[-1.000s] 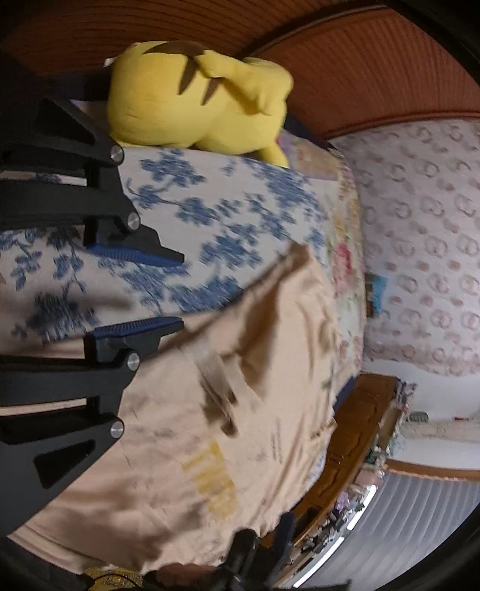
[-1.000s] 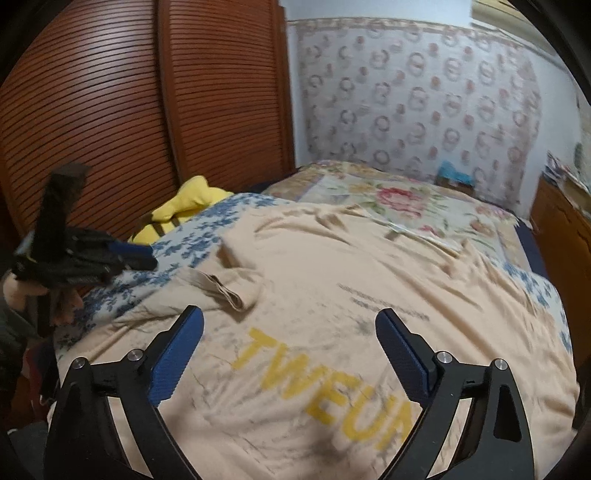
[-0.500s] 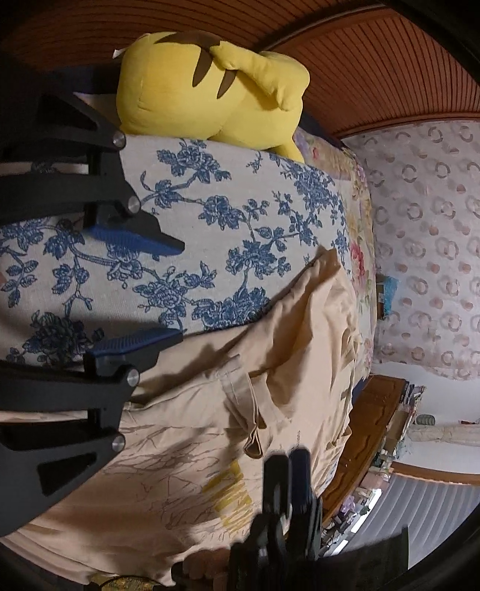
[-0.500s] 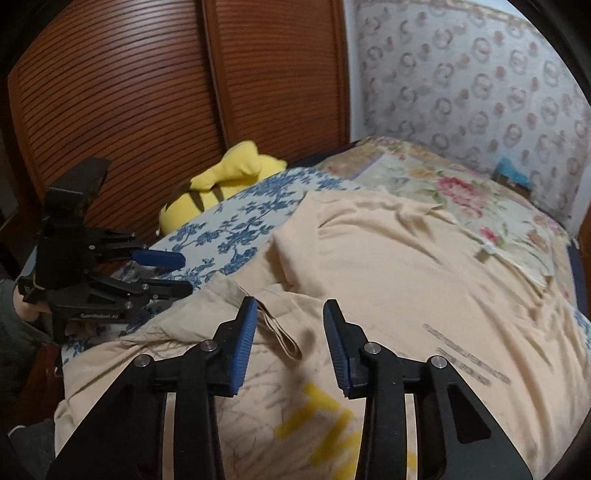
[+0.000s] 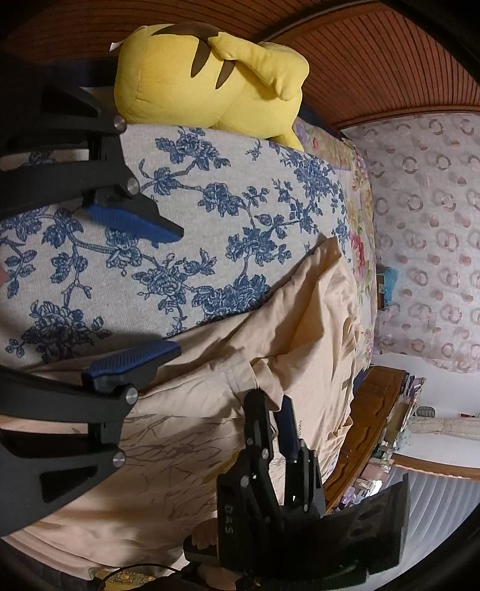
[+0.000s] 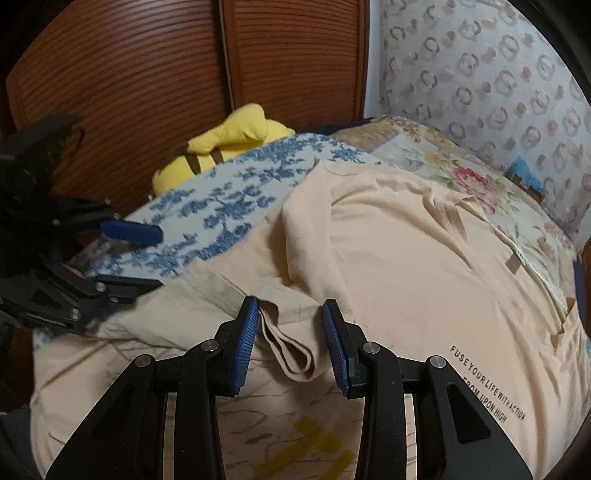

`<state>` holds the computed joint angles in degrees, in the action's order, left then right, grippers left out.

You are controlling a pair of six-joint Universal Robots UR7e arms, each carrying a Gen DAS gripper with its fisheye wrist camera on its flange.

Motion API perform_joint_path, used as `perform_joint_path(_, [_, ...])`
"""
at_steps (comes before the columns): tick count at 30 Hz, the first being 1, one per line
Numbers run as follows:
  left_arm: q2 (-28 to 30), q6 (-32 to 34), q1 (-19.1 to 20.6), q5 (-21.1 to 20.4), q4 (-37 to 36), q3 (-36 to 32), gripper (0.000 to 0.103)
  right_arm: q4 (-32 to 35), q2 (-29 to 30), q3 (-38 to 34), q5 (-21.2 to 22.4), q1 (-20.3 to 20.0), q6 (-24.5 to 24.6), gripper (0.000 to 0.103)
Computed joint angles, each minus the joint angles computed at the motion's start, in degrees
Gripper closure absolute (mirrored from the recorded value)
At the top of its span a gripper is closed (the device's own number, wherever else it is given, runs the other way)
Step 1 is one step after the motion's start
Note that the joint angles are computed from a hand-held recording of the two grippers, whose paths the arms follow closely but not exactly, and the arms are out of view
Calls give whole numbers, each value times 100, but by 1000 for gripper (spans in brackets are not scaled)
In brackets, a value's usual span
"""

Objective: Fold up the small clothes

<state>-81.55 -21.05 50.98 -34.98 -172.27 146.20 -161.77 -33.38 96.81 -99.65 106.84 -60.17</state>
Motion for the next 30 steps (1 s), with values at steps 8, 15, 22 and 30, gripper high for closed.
perform_joint_path(8, [20, -3, -7, 68, 77, -14, 48, -22, -290, 103, 578, -188, 310, 96])
perform_joint_path(15, [96, -73, -53, 158, 180, -42, 47, -295, -500, 187, 730, -318, 769, 96])
perform_joint_path(22, [94, -75, -55, 166, 190, -41, 47, -1018, -583, 253, 443, -442, 1044, 96])
perform_joint_path(30, [76, -55, -37, 113, 106, -37, 47, -432, -368, 4, 506, -285, 562, 58])
